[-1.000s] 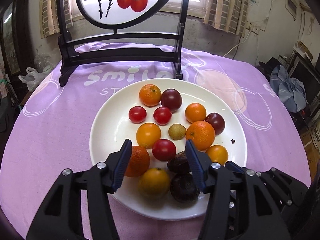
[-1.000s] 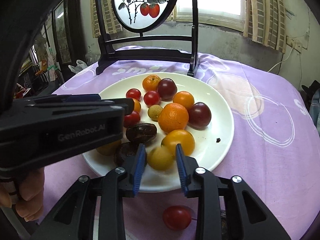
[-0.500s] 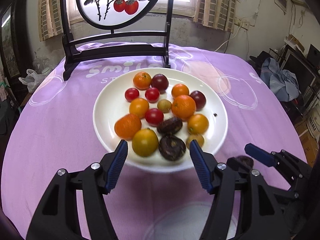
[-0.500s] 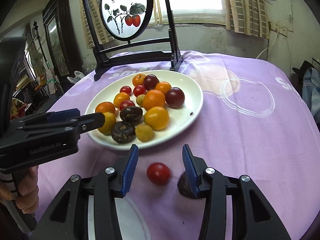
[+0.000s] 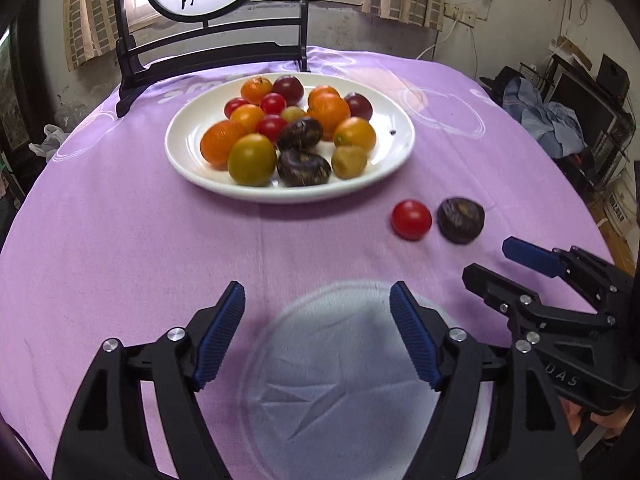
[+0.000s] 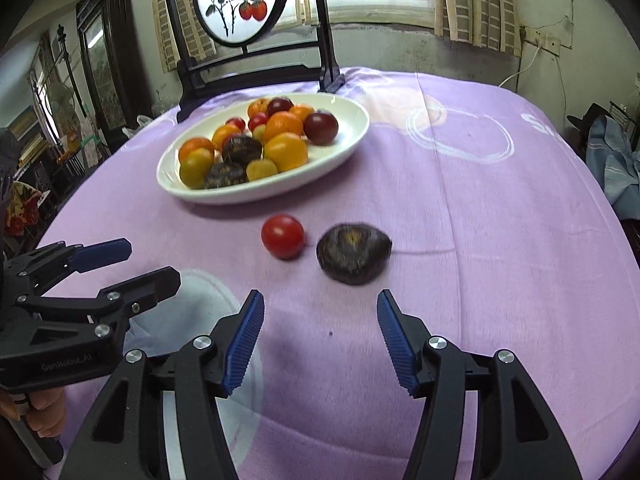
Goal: Organize fruits
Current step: 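Grasp the dark brown passion fruit with the right tool, then grasp the last red tomato with the left tool while the right tool holds the passion fruit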
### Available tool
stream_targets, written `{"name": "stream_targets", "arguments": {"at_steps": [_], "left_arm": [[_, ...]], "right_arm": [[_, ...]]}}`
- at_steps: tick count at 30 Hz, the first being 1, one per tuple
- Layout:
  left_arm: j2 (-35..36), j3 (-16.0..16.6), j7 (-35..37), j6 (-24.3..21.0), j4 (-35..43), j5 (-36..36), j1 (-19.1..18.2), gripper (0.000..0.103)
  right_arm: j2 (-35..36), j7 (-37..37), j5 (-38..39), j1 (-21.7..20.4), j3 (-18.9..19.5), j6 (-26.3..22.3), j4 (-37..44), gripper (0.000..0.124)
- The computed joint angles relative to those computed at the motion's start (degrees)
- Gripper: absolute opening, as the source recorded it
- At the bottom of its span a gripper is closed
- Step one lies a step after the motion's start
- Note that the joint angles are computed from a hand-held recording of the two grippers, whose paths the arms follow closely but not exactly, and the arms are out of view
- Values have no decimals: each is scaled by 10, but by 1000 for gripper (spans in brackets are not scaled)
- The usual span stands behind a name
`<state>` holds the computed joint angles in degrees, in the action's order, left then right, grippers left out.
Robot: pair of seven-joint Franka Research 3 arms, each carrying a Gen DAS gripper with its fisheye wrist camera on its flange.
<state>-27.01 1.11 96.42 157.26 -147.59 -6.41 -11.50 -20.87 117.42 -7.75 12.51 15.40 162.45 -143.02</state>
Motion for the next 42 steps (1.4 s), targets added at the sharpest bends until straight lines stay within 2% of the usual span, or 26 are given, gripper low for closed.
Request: {"name": "stream_targets", "arguments": {"at_steps": [6, 8, 11, 15, 22, 23, 26, 29, 32, 37, 42], "left_arm": [[0, 1, 9, 9, -10, 4, -1, 73], [1, 1, 7, 10, -10, 5, 2, 77], [7, 3, 6, 5, -5, 5, 5, 77], [12, 4, 7, -2, 0, 1, 7, 77], [10, -2, 12, 3, -4, 3, 10, 77], [9, -4, 10, 4, -5, 6, 12, 77], [11, -5, 6, 3, -4, 9, 13, 77], [12, -4, 3, 1, -3, 10, 14, 77], [12, -5, 3, 3, -4, 13, 15, 77], [12, -15, -4, 8, -9, 26, 17, 77], [20, -15, -2, -8, 1, 21, 0, 77]], "right_arm": [[16, 14, -15, -4, 4, -20, 7, 60], [16, 22, -24, -5, 5, -17, 6, 60], [22, 33, -38, -9, 7, -17, 11, 66], [47, 81, -107, -34, 27, -49, 45, 67], [91, 115, -180, -12, -1, -73, 92, 66], [96, 120, -190, -9, -5, -76, 98, 66], [101, 144, -224, -1, -11, -86, 108, 47], [94, 143, -216, 11, -26, -78, 99, 47], [72, 121, -175, 22, -39, -71, 78, 47], [10, 91, -120, 16, -37, -47, 24, 47], [-30, 56, -68, 3, -27, -39, -11, 47]]}}
